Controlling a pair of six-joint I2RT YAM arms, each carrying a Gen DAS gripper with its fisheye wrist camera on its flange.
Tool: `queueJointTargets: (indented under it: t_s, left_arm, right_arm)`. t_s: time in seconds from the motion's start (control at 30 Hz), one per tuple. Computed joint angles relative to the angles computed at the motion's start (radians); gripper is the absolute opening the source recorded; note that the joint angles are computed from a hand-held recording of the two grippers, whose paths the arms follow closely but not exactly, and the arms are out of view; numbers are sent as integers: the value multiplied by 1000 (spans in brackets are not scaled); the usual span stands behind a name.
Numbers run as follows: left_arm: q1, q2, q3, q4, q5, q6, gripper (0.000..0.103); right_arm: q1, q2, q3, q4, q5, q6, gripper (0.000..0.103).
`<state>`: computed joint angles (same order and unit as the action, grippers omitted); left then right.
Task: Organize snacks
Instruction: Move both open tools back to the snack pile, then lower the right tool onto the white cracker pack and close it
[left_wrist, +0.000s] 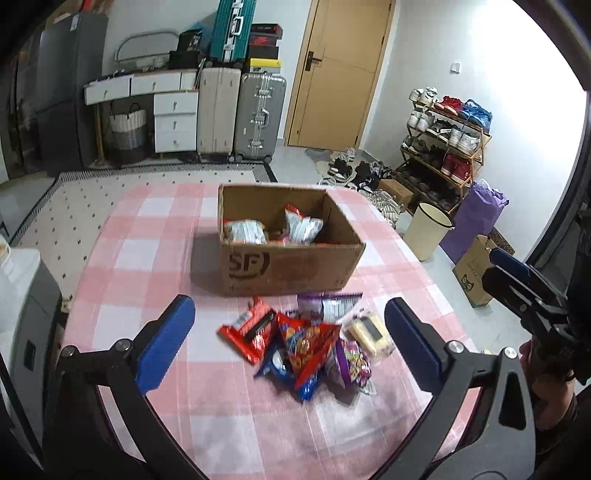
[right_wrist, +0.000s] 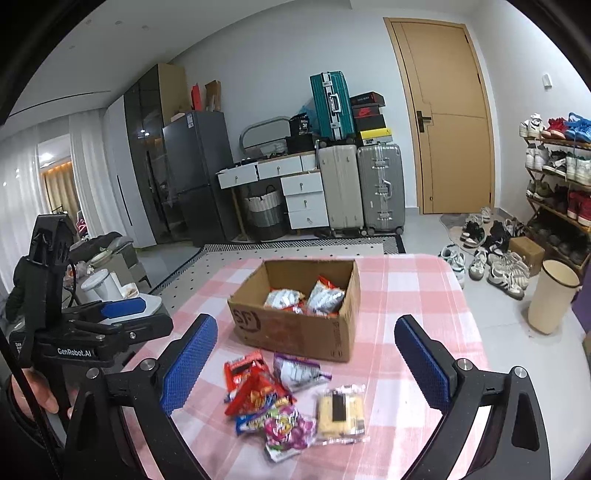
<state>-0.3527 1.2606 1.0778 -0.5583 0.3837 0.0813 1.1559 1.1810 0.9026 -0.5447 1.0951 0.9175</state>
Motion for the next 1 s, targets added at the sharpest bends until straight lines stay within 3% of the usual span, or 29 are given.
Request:
queueJointTargets:
  t_s: [0.17, 0.33, 0.77, 1.0]
  left_arm:
    - [19, -44, -113, 54, 9, 3, 102]
    - [18, -58, -215, 141, 16, 1, 102]
    - [-1, 143, -296, 314, 22, 0, 102]
    - [-6, 250, -278, 368, 24, -2, 102]
  right_arm:
    - [43, 43, -42, -70, 12, 166, 99]
    - [26, 70, -126, -17, -49, 219, 99]
    - [-250, 131, -372, 484, -369, 21, 99]
    - [-368, 217, -397, 621, -497, -43, 98]
